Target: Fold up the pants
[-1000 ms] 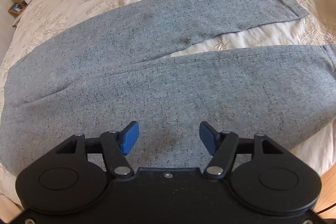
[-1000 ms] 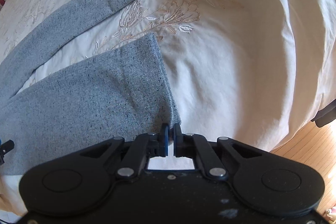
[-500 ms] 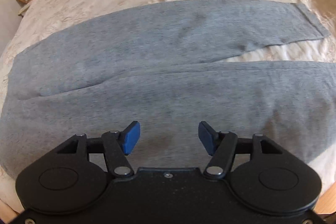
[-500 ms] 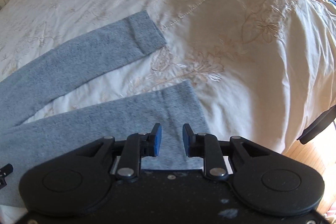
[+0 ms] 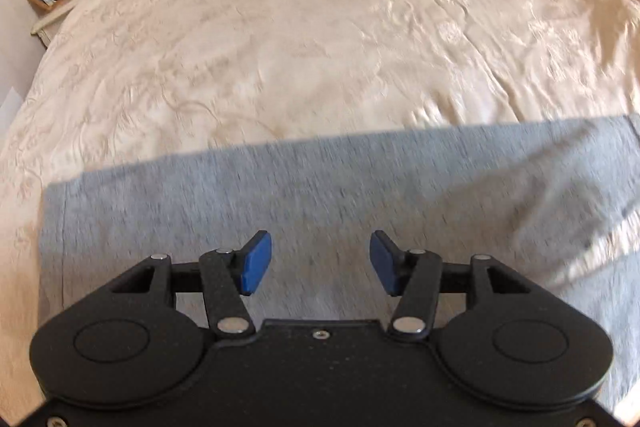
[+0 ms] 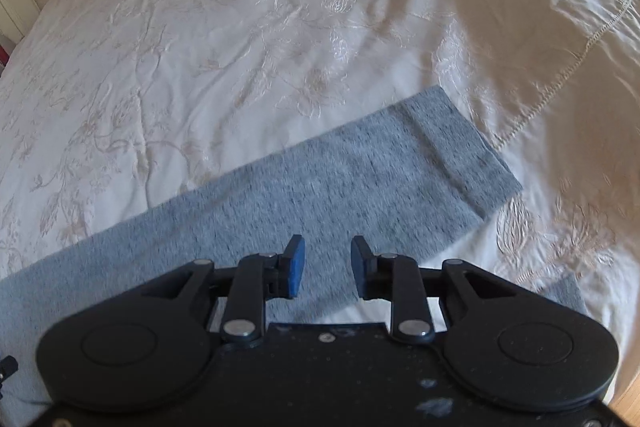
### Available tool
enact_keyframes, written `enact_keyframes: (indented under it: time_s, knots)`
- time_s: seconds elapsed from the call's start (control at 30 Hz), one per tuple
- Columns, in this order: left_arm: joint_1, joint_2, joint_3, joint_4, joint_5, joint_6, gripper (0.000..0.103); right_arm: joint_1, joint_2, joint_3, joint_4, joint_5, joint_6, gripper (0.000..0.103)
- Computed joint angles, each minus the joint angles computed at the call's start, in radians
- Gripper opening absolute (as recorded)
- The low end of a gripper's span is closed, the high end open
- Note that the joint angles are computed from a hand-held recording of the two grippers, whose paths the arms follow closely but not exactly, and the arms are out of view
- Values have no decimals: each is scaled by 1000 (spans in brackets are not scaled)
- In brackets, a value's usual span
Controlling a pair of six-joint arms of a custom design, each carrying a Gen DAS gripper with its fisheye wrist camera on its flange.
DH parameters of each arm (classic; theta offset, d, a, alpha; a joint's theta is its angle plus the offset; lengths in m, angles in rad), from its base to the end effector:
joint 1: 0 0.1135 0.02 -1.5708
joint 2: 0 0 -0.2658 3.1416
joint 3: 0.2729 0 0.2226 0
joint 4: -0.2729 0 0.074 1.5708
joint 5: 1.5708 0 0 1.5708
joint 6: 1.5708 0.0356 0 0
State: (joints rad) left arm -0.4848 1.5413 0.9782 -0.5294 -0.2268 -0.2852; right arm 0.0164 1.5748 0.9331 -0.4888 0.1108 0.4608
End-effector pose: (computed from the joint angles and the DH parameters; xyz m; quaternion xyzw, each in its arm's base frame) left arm 0.2475 -0.1213 0.2190 0.0695 0.9632 0.0135 0.2594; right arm 0.2753 0.0006 0.2001 0.2265 0.9477 -0.0010 0.2246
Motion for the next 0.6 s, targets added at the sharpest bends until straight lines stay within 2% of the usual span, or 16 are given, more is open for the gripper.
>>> enact_keyframes:
  time_s: [0.1, 0.23, 0.33, 0.4, 0.47, 0.53, 0.57, 0.6]
  knots:
    - [80, 91, 102, 10, 2, 36, 60, -42, 211, 208, -11, 7, 37, 29]
    - [125, 154, 174, 13, -13, 43, 60, -88, 480, 510, -95, 12, 120, 30]
    - [128, 189, 204, -7, -5, 25, 60, -100, 642, 711, -190, 42, 187, 31]
    - [133, 201, 221, -41, 23, 13, 60, -111, 745, 843, -304, 53, 215, 31]
    - [140, 221, 240, -71, 50, 3, 60, -121, 791, 893, -380, 33, 216, 30]
    - [152, 246, 267, -96, 79, -9, 60, -126, 748, 801, -346, 18, 194, 21]
    - [160, 261, 287, -111, 94, -15, 60, -132, 712, 742, -308, 3, 184, 15]
    - [172, 284, 319, -132, 116, -25, 60, -142, 669, 680, -285, -26, 164, 2]
